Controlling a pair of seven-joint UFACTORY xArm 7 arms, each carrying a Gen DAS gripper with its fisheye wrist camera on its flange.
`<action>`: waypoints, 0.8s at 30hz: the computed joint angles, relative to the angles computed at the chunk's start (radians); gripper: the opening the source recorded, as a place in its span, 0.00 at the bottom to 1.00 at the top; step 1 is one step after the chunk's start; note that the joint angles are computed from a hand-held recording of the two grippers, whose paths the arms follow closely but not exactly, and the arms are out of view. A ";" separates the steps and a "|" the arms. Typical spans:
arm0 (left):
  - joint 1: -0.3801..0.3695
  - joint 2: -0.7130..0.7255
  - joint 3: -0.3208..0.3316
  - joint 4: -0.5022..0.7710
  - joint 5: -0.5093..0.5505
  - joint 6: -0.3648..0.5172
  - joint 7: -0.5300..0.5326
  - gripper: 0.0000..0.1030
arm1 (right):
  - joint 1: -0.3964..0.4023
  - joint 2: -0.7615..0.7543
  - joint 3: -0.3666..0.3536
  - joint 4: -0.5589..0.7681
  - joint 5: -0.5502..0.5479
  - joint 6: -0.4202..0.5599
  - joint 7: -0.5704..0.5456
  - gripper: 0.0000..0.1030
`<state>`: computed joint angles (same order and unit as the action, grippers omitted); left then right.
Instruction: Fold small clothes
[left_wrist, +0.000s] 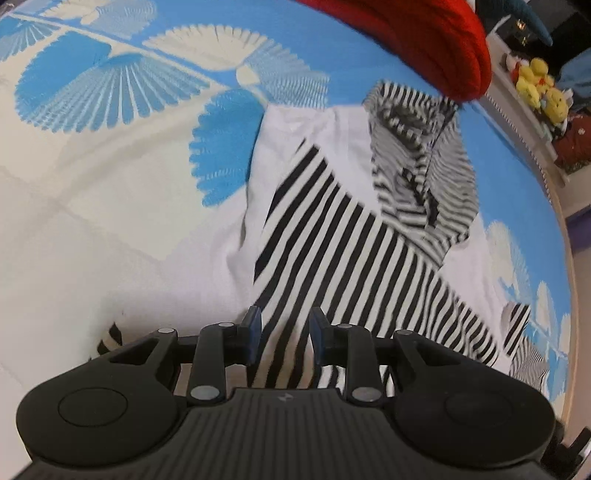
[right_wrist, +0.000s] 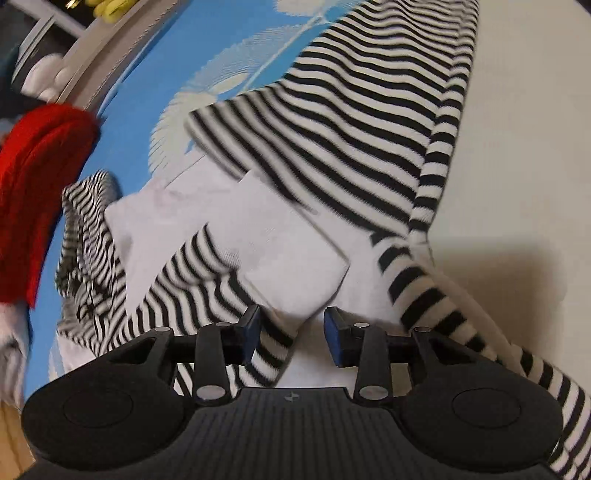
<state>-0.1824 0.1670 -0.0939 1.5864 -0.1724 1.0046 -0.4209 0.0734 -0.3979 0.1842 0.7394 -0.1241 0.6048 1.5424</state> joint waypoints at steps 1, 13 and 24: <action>0.000 0.005 0.001 -0.003 0.000 0.014 -0.003 0.29 | 0.001 -0.014 -0.007 -0.006 0.003 0.010 -0.009 0.28; -0.024 0.013 -0.012 0.008 0.024 0.039 -0.007 0.34 | -0.042 -0.069 -0.009 -0.011 -0.103 -0.017 -0.035 0.34; -0.049 0.002 -0.013 0.012 0.078 0.026 -0.015 0.38 | -0.098 -0.123 -0.056 0.010 -0.045 0.074 -0.238 0.37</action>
<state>-0.2312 0.1685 -0.1072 1.5982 -0.0946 1.0305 -0.4360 -0.0250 -0.5207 0.1278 0.7492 -0.1692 0.6789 1.3042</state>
